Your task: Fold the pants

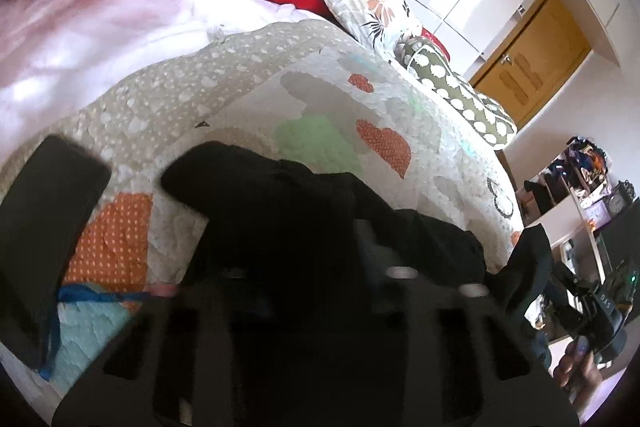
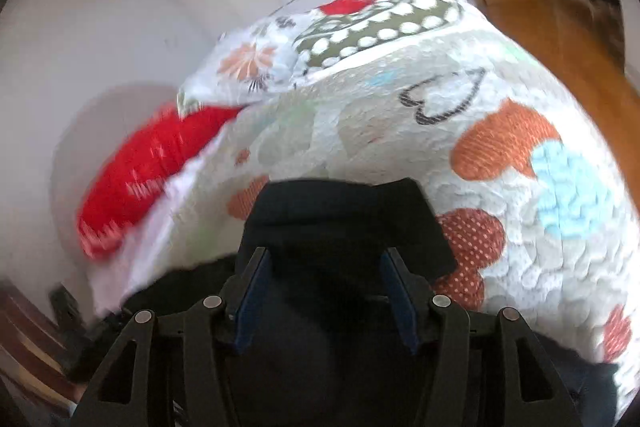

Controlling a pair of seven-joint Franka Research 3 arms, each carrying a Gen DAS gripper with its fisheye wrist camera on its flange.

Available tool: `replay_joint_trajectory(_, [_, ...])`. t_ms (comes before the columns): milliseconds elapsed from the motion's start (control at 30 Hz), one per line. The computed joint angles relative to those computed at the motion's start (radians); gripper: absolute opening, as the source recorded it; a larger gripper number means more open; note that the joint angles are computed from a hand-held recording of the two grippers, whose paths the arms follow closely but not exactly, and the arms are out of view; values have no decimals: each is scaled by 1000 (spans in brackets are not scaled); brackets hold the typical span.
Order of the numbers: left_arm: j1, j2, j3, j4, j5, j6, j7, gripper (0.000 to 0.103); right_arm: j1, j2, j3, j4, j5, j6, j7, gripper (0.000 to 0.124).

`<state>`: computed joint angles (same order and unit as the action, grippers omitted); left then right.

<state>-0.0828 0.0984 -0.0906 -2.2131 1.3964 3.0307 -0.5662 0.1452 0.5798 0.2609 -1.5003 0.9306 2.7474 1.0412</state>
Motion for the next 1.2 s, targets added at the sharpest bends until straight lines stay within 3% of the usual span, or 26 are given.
replay_joint_trajectory(133, [11, -5, 7, -5, 13, 25, -19, 13, -29, 1, -4, -35, 61, 59, 23, 64])
replay_joint_trajectory(200, [10, -9, 3, -9, -3, 11, -1, 13, -24, 28, -35, -10, 5, 13, 70, 64])
replay_joint_trajectory(367, [-3, -11, -11, -16, -81, -23, 82, 13, -64, 160, 24, 139, 11, -87, 19, 64])
replay_joint_trajectory(400, [-5, -15, -12, -18, -91, -29, 94, 13, -83, 170, 46, 147, 32, -101, -17, 50])
replay_joint_trajectory(433, [-5, -20, -11, -22, -98, -23, 99, 12, -110, 182, 83, 160, 77, -119, -71, 27])
replay_joint_trajectory(500, [-2, -33, -5, -28, -73, 1, 69, 10, -139, 156, 113, 129, 159, -113, -142, 7])
replay_joint_trajectory(633, [5, -85, -17, -32, 73, -2, -71, 10, -239, -13, 188, -49, 423, -68, -464, 7])
replay_joint_trajectory(667, [8, -88, -24, -31, 77, -5, -70, 10, -249, -52, 186, -84, 463, -61, -513, 7])
replay_joint_trajectory(767, [12, -87, -37, -36, 39, -5, -39, 10, -224, -127, 133, -147, 452, -49, -495, 6])
replay_joint_trajectory(867, [15, -95, -41, -45, 59, 6, -71, 10, -230, -231, 111, -245, 556, -31, -603, 5])
replay_joint_trajectory(1000, [25, -126, -45, -72, 103, 5, -127, 10, -217, -338, 57, -349, 641, 7, -641, 5])
replay_joint_trajectory(1100, [31, -118, -47, -90, 30, -3, -77, 10, -171, -365, 1, -397, 520, 55, -554, 5])
replay_joint_trajectory(1200, [30, -98, -48, -96, -1, -5, -60, 10, -138, -348, -51, -429, 396, -55, -400, 15])
